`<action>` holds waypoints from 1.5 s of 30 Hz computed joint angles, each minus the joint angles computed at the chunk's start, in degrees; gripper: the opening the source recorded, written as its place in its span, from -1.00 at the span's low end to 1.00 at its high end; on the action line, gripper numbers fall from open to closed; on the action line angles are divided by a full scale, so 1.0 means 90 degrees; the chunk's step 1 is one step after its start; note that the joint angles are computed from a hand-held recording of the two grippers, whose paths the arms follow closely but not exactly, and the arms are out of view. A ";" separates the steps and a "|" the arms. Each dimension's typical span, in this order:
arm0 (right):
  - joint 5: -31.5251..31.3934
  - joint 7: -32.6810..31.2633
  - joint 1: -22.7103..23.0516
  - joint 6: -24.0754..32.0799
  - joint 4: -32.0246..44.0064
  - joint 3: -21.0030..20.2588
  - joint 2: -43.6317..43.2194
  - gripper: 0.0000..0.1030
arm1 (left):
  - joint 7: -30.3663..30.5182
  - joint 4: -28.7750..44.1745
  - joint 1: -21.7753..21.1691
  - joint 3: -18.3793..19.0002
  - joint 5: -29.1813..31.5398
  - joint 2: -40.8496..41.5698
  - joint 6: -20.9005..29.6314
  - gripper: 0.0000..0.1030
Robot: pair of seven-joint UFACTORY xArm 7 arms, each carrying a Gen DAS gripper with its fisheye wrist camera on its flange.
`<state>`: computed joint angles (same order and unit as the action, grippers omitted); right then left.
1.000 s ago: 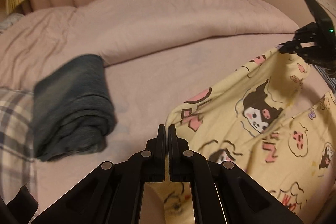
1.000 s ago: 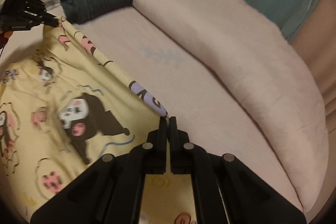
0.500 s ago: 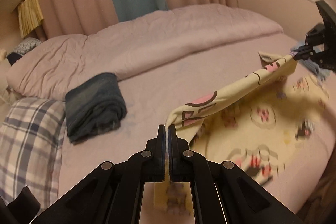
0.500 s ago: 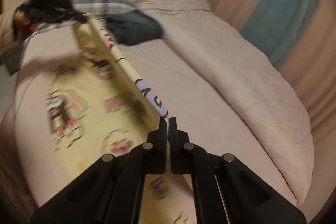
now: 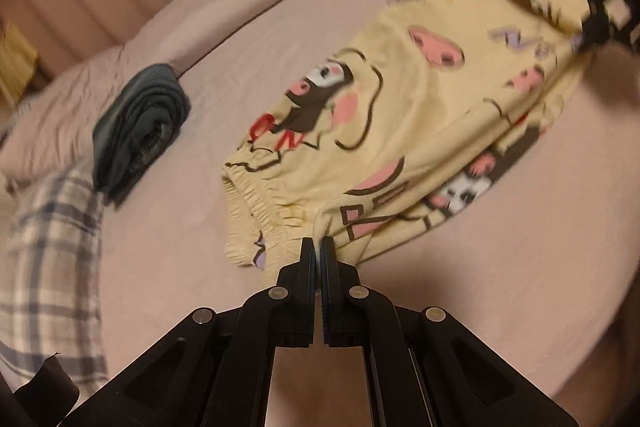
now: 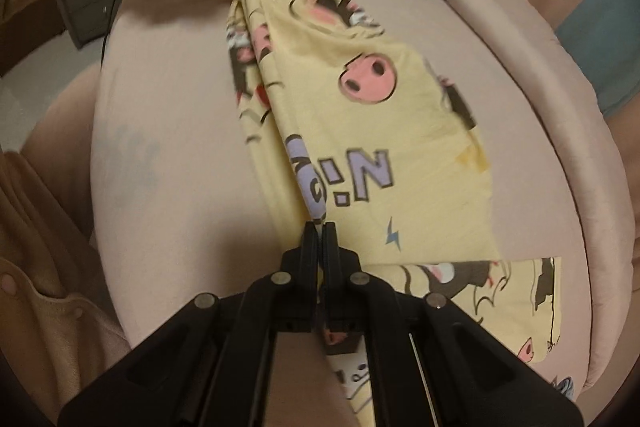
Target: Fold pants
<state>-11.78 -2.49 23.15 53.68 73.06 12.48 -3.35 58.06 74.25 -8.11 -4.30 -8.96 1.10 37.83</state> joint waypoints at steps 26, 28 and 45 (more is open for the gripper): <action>0.0290 0.1586 -0.1949 -0.0137 0.0010 -0.0940 -0.0803 0.08 | -0.2601 0.2651 -0.1489 -0.0962 -0.1770 0.1442 0.2427 0.35; 0.0331 0.1340 -0.2146 -0.0062 0.0417 -0.1144 -0.0281 0.07 | -0.2867 0.2983 -0.1800 -0.1082 -0.1478 0.1847 0.2324 0.35; 0.1973 -0.1677 -0.2938 0.0479 0.2258 -0.1268 0.2108 -0.85 | -0.3612 0.3885 -0.2572 -0.1191 -0.0495 0.2892 0.2384 -0.98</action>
